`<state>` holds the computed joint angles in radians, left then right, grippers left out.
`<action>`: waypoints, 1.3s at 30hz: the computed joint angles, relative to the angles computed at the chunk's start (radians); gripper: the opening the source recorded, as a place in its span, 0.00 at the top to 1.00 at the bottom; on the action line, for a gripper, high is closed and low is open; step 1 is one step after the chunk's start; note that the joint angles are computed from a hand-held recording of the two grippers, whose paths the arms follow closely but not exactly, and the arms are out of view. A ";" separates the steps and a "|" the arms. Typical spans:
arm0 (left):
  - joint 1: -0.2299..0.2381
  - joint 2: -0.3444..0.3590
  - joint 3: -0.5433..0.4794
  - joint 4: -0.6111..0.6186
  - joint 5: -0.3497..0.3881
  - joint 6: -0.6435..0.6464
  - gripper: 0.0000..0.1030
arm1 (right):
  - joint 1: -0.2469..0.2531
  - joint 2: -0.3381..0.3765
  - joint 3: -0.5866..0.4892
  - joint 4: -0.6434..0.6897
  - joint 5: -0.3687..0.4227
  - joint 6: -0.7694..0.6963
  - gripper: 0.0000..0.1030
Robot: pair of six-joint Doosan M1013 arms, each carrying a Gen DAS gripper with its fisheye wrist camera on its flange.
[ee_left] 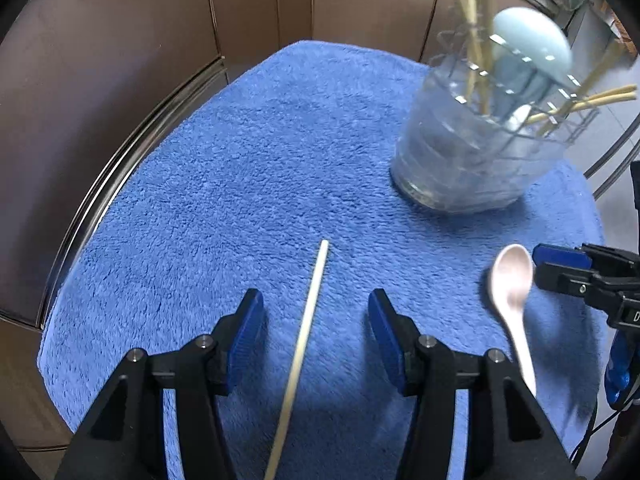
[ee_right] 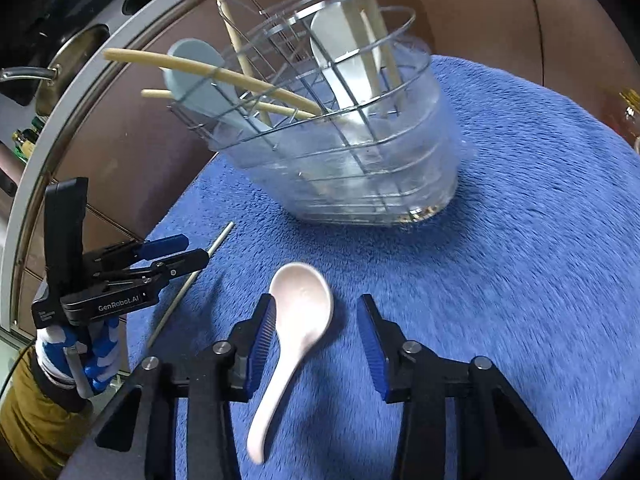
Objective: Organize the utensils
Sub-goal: 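Grasp the last wooden chopstick with the left tool while the right tool grasps the pink spoon, then lift the chopstick over the holder while the right tool carries the pink spoon there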
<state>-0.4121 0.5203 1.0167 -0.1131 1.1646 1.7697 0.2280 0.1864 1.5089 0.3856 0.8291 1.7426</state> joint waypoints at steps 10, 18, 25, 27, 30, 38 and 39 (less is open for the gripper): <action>-0.006 0.054 -0.062 0.034 0.066 -0.037 0.94 | -0.005 0.047 -0.048 -0.015 0.072 -0.048 0.92; -0.015 0.028 -0.027 0.028 0.042 -0.026 0.96 | 0.013 0.011 -0.023 -0.063 0.052 -0.037 0.93; -0.035 -0.131 0.171 0.073 -0.192 -0.071 0.96 | 0.041 -0.053 0.022 -0.142 0.000 0.034 0.93; -0.047 -0.175 0.215 0.096 -0.259 -0.081 0.96 | 0.052 -0.077 0.042 -0.169 -0.016 0.059 0.93; -0.064 -0.231 0.266 0.127 -0.340 -0.096 0.96 | 0.072 -0.113 0.067 -0.227 -0.036 0.114 0.93; -0.100 -0.372 0.404 0.157 -0.516 -0.127 0.96 | 0.144 -0.194 0.113 -0.420 -0.083 0.299 0.93; -0.099 -0.378 0.411 0.159 -0.531 -0.127 0.96 | 0.160 -0.187 0.102 -0.452 -0.081 0.331 0.93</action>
<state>-0.5114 0.1425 1.4277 0.0457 0.6340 1.6429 0.3882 -0.0004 1.6108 -0.0668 0.7478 2.0737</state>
